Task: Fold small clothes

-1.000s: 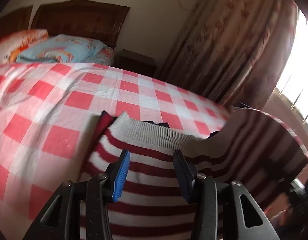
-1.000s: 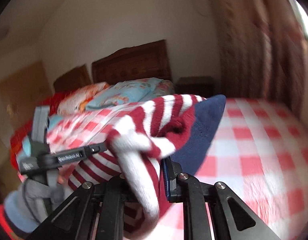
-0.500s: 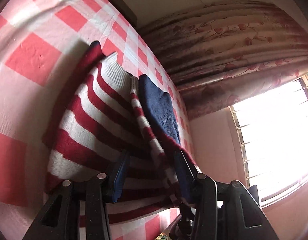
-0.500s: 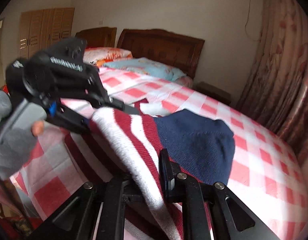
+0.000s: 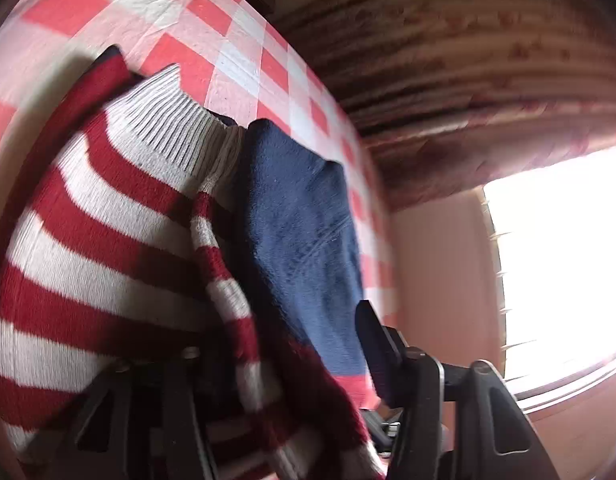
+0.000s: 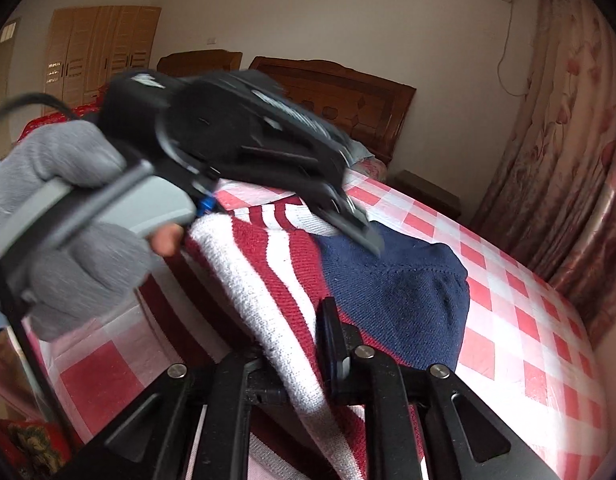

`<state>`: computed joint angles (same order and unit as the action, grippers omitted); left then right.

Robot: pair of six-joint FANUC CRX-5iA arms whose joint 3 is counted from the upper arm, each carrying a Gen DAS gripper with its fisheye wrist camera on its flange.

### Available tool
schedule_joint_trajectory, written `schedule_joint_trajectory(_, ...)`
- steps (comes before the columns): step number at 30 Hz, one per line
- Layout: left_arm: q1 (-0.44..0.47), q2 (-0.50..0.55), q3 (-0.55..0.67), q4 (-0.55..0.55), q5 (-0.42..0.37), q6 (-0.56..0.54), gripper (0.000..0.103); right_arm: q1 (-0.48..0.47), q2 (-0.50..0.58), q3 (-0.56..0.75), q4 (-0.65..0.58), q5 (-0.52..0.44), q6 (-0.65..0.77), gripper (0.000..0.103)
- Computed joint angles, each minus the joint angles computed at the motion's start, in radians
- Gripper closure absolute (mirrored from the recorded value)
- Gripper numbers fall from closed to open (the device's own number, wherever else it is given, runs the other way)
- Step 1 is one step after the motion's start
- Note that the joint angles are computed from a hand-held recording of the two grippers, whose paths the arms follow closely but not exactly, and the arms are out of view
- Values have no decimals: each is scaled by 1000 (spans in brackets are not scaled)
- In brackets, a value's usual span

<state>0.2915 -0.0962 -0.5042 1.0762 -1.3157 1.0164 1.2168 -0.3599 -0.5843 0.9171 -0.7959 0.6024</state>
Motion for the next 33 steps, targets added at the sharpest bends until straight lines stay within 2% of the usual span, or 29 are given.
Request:
schedule_joint_trajectory(1,-4,-15,19,-44,24,11,78,1,-9,10,-30,-7,23,81)
schedule_joint_trajectory(2,-3,-28,22,-61,40,4,86,6,-17,21,-60,-29,40,0)
schedule_joint_trajectory(5,2,-73,25,-56,70,-56,87,23,-63,-21,-23,-122,-27,0)
schedule_joint_trajectory(8,26,-106,56,-59,69,-119,87,21,-81,-33,-112,-197,-40,0)
schedule_joint_trajectory(10,51,-116,77,-70,53,-143,87,0,-90,-33,-177,-185,-53,0)
schedule_joint_trajectory(12,88,-133,82,-84,50,-179,87,3,-83,-26,-171,-188,-58,0)
schedule_joint_trajectory(18,197,-104,-38,-113,36,-209,86,23,-62,-29,-142,-202,-60,0)
schedule_joint_trajectory(20,224,-108,-122,-7,29,-299,86,24,-66,-30,-151,-202,-62,0)
schedule_joint_trajectory(22,233,-106,-145,34,18,-302,86,19,-61,-21,-155,-201,-57,0)
schedule_joint_trajectory(28,220,-154,-126,-27,61,-299,83,2,-61,-6,-196,-189,-44,0)
schedule_joint_trajectory(30,209,-173,-101,-75,94,-276,79,-6,-63,8,-232,-186,-18,0)
schedule_joint_trajectory(33,197,-266,-59,-216,231,-209,79,-13,-106,27,-329,-160,71,0)
